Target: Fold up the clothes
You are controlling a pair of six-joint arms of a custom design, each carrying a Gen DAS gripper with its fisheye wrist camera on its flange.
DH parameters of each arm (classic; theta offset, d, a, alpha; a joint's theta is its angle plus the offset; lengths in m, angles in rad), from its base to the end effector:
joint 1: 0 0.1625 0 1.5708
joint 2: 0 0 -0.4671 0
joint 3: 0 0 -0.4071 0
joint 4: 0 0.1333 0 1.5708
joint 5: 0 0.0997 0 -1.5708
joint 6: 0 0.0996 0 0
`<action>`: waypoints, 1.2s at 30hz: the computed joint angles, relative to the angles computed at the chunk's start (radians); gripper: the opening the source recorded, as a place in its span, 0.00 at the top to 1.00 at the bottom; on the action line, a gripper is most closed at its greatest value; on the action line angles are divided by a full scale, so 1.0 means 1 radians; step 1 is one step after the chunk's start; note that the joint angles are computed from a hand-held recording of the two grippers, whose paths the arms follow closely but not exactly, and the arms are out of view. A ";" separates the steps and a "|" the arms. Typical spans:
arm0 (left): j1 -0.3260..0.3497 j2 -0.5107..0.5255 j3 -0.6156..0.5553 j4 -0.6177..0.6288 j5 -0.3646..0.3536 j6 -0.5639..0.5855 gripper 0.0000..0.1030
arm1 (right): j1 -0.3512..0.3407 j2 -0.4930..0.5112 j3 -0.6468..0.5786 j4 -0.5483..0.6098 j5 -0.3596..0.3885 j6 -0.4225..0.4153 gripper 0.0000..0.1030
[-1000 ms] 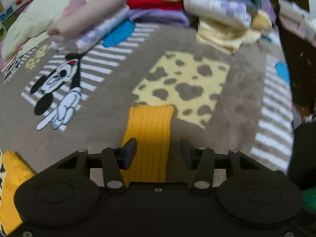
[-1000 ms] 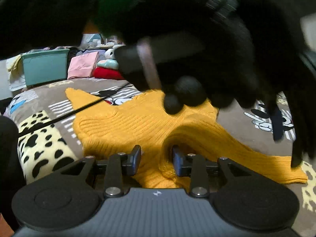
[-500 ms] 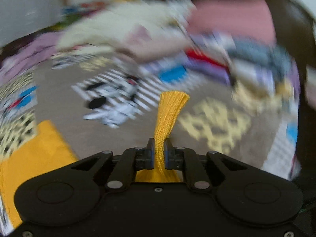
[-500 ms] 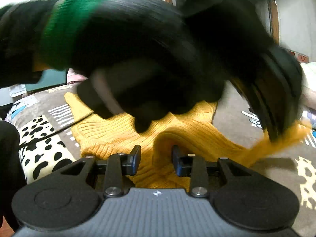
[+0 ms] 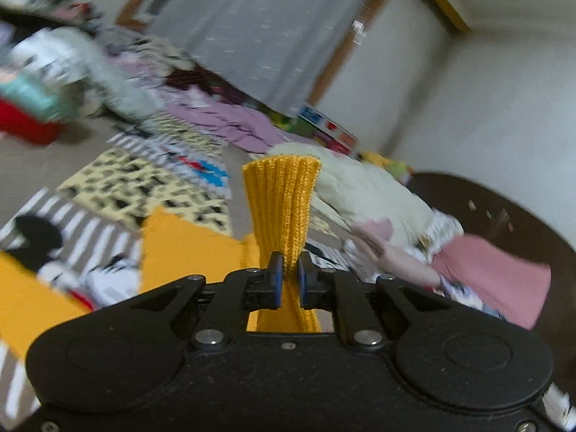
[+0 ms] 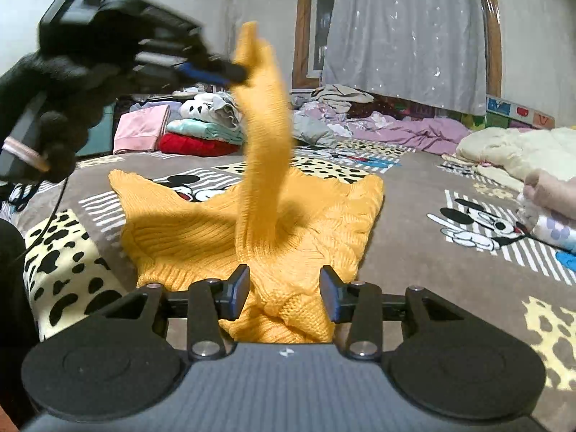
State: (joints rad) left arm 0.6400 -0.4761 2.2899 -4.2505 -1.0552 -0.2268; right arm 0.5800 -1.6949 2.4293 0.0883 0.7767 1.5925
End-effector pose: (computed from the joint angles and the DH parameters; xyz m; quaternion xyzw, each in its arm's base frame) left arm -0.2502 -0.4137 0.0012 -0.2022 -0.8608 0.4662 0.0282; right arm -0.0710 -0.2908 0.2342 0.3724 -0.7863 0.4436 0.2152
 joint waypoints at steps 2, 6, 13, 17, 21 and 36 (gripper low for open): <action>0.030 0.014 0.021 -0.059 -0.006 -0.056 0.93 | -0.004 0.000 0.009 -0.010 -0.015 -0.009 0.55; 0.082 0.027 0.047 -0.128 -0.017 -0.119 0.93 | -0.001 -0.001 0.017 -0.041 -0.019 0.003 0.51; 0.116 0.009 0.073 -0.012 0.035 -0.190 0.93 | 0.094 0.030 0.002 -0.101 0.173 0.016 0.50; 0.123 0.016 0.083 0.011 0.048 -0.246 0.88 | 0.091 0.031 -0.010 -0.075 0.169 0.013 0.51; 0.107 0.032 0.073 0.023 0.095 -0.257 0.65 | 0.054 0.016 0.007 -0.084 0.093 -0.009 0.51; 0.027 0.047 -0.030 0.019 0.181 -0.140 0.94 | 0.112 0.056 -0.005 -0.108 0.142 -0.013 0.47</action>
State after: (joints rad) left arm 0.6667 -0.4286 2.2595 -4.2317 -0.8741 -0.3672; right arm 0.6915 -1.6384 2.4241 -0.0196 0.9188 1.5791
